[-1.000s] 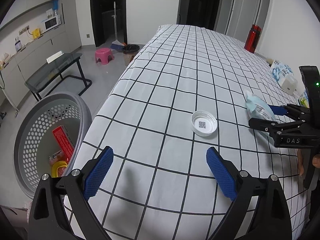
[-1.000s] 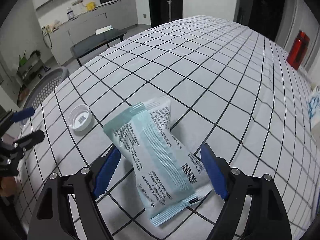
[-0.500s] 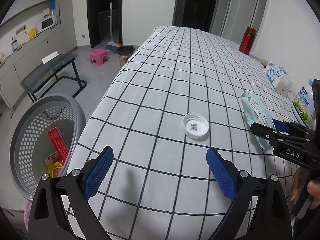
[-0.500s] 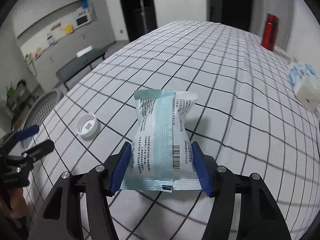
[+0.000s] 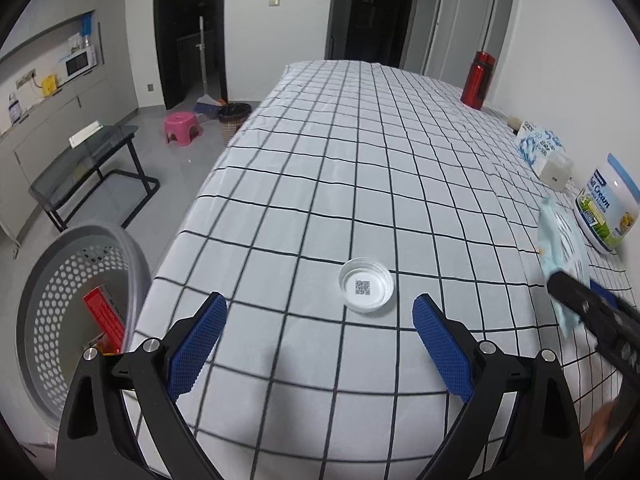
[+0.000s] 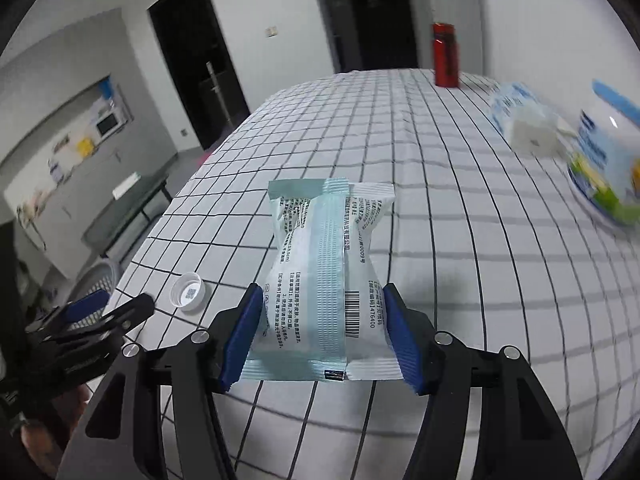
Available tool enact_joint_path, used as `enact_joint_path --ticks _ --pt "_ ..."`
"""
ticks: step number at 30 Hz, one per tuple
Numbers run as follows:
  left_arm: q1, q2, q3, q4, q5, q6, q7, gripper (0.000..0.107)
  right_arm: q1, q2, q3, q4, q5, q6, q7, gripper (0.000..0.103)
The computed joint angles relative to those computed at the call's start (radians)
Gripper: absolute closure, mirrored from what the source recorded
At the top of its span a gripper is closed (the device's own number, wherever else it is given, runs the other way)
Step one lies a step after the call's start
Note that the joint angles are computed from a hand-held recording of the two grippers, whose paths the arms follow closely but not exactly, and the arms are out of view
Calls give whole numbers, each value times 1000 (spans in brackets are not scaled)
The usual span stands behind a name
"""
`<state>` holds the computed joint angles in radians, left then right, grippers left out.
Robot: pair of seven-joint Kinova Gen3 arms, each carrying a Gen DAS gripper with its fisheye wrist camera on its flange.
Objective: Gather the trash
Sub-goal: 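Lower the left gripper onto the white bottle cap while the right holds the wipes pack, then carry the bottle cap and wipes pack over the grey basket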
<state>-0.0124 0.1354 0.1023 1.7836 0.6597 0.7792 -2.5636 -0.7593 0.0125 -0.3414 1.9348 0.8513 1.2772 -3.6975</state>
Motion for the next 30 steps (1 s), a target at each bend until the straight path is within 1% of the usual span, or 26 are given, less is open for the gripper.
enact_joint_path --ticks 4,6,14,16,17,19,21,22,24,26,30 --pt "37 29 13 -23 -59 -17 54 15 -30 6 -20 20 1 32 -93 44" --pt "57 51 20 -43 -100 -10 96 15 -40 12 -22 26 3 41 -114 44" --pt "108 90 42 -65 -228 -43 208 16 -45 -21 -34 78 25 19 -183 44" --pt "118 94 47 -65 -251 -52 231 21 -42 -27 -38 85 27 12 -188 44" --pt "118 95 50 -65 -256 -54 232 26 -41 -31 -40 89 28 6 -192 44" --pt "122 92 56 -59 -265 -72 236 29 -38 -34 -45 93 31 3 -197 44" --pt "111 88 66 -54 -252 -74 215 40 -39 -33 -50 92 34 9 -201 44" --pt "110 87 69 -53 -248 -74 209 43 -39 -35 -50 93 35 9 -200 44" --pt "98 79 75 -45 -228 -69 178 58 -39 -34 -53 93 37 13 -202 44" --pt "91 75 75 -45 -214 -54 156 69 -39 -33 -53 92 37 11 -202 44" --pt "71 59 65 -37 -181 -21 114 69 -37 -31 -51 95 35 3 -202 44"
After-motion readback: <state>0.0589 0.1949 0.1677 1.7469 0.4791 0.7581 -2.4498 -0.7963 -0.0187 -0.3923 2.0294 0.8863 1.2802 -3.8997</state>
